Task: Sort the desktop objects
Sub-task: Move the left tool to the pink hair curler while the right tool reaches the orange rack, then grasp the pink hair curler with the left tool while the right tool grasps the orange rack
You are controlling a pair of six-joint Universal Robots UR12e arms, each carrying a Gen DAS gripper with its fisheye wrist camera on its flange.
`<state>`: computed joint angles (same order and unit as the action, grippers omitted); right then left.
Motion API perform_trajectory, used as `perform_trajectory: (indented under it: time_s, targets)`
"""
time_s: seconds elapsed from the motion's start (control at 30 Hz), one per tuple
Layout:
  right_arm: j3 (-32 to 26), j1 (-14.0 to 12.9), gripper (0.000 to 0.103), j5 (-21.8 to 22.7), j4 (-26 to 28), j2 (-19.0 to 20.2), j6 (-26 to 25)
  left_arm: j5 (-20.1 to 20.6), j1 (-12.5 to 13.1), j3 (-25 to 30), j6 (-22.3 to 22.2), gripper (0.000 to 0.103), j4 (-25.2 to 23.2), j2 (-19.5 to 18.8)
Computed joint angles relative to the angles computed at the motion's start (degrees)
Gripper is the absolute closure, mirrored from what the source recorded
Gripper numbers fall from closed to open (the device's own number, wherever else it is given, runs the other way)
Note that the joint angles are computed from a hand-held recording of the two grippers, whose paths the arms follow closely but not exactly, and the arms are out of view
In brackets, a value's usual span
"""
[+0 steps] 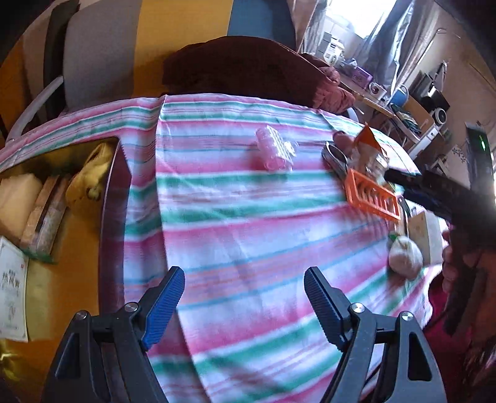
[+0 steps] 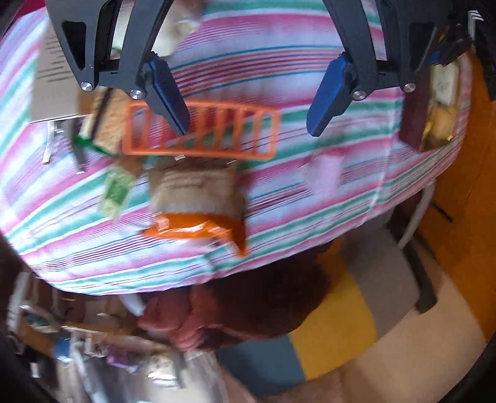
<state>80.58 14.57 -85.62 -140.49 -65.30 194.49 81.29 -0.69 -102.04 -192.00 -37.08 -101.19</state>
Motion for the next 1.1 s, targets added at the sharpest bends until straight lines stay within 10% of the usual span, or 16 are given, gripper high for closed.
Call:
perform_trajectory:
  time_s: [0.8, 1.1]
  targets:
    - [-2.05, -1.94, 0.029, 2.13, 6.65, 1.74, 8.20, 6.83, -3.13, 23.68, 0.47, 0.023, -8.73, -18.72]
    - [-2.73, -1.79, 0.032, 4.65, 6.91, 2.48, 5.79, 9.02, -2.88, 20.97, 5.84, 0.054, -4.39, -18.04]
